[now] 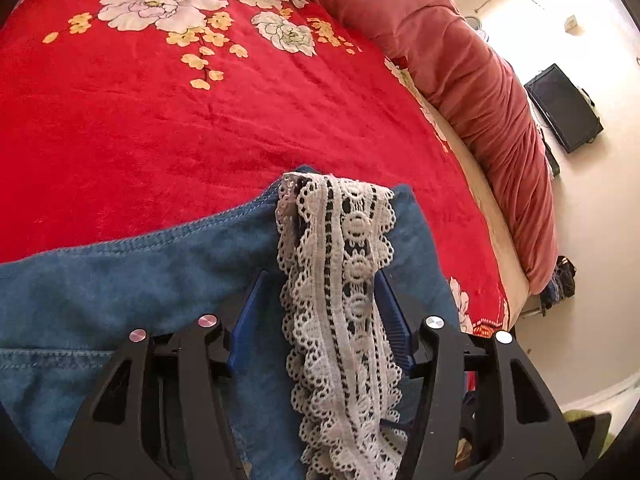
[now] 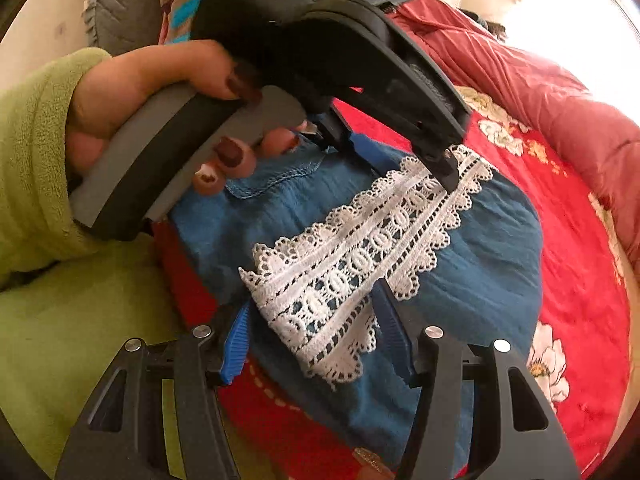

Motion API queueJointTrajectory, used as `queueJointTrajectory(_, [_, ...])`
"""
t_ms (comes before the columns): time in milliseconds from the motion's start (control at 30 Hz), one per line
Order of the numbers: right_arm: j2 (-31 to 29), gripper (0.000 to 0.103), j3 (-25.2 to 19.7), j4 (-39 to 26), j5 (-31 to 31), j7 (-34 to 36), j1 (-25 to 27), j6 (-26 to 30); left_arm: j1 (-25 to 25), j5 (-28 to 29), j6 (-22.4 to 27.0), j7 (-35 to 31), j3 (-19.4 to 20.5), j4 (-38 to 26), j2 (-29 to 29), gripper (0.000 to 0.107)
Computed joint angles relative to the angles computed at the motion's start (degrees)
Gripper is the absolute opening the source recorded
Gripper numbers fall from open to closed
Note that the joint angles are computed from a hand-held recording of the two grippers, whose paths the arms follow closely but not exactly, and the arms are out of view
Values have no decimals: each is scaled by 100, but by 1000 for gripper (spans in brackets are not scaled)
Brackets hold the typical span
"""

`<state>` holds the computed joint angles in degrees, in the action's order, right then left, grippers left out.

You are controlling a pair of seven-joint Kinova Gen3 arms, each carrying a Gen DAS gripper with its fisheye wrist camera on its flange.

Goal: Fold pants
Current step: 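Lay the lace hem over the pants with the right tool while the left tool grasps the lace, then release the lace with both tools and smooth the folded pants flat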

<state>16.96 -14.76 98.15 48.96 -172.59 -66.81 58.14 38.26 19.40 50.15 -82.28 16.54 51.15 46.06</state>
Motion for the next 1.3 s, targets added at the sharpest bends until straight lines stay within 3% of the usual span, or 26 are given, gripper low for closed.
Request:
queueJointTrajectory(33, [-29, 33, 77, 110, 123, -169, -73, -88, 2, 14, 8, 19, 4, -39, 33, 50])
queueJointTrajectory(67, [-108, 17, 75, 275, 243, -402, -39, -269, -2, 28, 13, 23, 12, -59, 54, 50])
queueJointTrajectory(200, [-811, 14, -457, 996, 281, -1334, 799, -1201, -56, 153, -9, 66, 71, -121, 129, 57])
queueJointTrajectory(367, [-1482, 14, -179, 1839, 847, -2499, 737, -2107, 35, 156, 18, 315, -23, -306, 217, 59])
queueJointTrajectory(400, [-1521, 14, -316, 1905, 927, -2639, 863, -2129, 83, 78, 80, 385, -78, -390, 234, 54])
queueJointTrajectory(433, [-1524, 14, -388, 1919, 958, -2686, 935, -2124, 188, -54, 163, 496, -177, -508, 256, 33])
queueJointTrajectory(500, [-1515, 14, -503, 1850, 858, -2534, 1098, -2136, 220, -93, 280, 538, -164, -653, 322, 11])
queueJointTrajectory(600, [-1405, 14, -693, 1676, 779, -2298, 1183, -2004, 181, -77, 39, 506, -121, -400, 153, 7])
queueJointTrajectory(733, [-1270, 14, -734, 1436, 772, -1788, 1144, -1877, 163, -205, -482, 395, -172, 274, -380, 7])
queueJointTrajectory(900, [-895, 14, -590, 1030, 489, -1098, 1058, -1905, 132, -428, -431, 632, -257, 418, -481, 8])
queueJointTrajectory(967, [-725, 17, -488, 878, 374, -839, 953, -1845, 115, -463, -328, 706, -260, 327, -363, 13])
queueJointTrajectory(1033, [-605, 21, -385, 775, 187, -621, 871, -1833, 112, -491, -305, 766, -270, 289, -273, 28])
queueJointTrajectory(1167, [-768, 31, -237, 908, 198, -738, 699, -2055, -64, -363, -608, 678, -163, 672, -425, 33])
queueJointTrajectory(1300, [-1180, 41, -337, 1210, 581, -1426, 641, -1910, 185, -791, -951, 935, -510, 1154, -935, 39])
